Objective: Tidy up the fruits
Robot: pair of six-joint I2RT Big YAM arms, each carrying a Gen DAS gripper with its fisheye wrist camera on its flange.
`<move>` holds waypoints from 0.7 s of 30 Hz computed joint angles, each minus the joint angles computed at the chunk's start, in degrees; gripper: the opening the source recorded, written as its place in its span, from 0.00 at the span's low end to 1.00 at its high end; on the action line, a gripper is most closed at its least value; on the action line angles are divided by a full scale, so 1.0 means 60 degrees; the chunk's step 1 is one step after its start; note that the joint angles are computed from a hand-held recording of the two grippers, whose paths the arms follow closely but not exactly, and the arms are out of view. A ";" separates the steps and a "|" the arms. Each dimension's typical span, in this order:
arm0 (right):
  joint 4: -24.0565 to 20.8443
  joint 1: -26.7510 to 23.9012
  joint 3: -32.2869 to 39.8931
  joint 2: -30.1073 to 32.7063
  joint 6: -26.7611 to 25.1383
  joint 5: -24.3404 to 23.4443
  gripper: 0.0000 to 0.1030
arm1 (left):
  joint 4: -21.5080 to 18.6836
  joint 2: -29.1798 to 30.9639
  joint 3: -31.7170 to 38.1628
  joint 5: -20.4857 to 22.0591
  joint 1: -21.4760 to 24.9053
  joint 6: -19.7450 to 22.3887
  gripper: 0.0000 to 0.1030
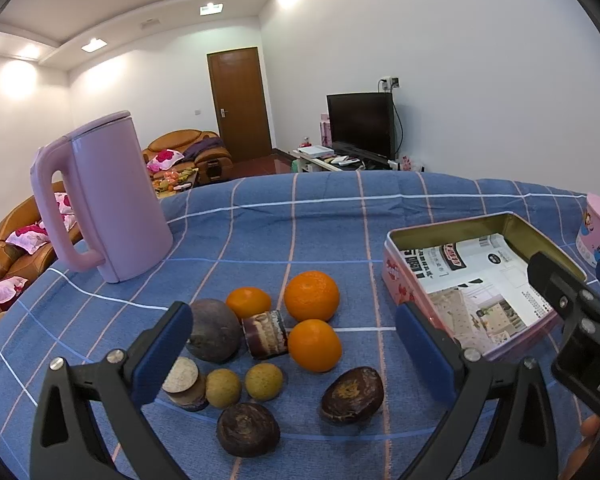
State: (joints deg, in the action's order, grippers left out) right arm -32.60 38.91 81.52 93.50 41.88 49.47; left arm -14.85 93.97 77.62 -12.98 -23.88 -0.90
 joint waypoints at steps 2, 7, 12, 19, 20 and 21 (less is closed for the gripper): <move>-0.0049 0.0011 0.0038 0.0030 0.0024 -0.0011 0.99 | -0.0005 -0.0007 -0.0005 0.0008 -0.0003 0.0005 1.00; -0.0031 0.0006 0.0045 0.0047 0.0029 -0.0034 0.99 | -0.0005 -0.0012 -0.0010 0.0000 -0.0007 -0.0010 1.00; -0.0047 -0.0005 0.0040 0.0036 0.0044 -0.0063 0.99 | -0.0043 0.0012 0.0017 0.0032 -0.0023 -0.0068 1.00; -0.0006 -0.0007 0.0027 0.0039 0.0029 -0.0052 0.99 | -0.0062 -0.0001 0.0010 0.0068 -0.0012 -0.0062 1.00; 0.0005 -0.0004 0.0031 0.0047 0.0027 -0.0052 0.99 | -0.0080 0.0000 0.0013 0.0064 -0.0023 -0.0074 1.00; 0.0000 -0.0011 0.0020 0.0032 0.0021 -0.0057 0.99 | -0.0082 -0.0003 0.0016 0.0094 0.0004 -0.0062 1.00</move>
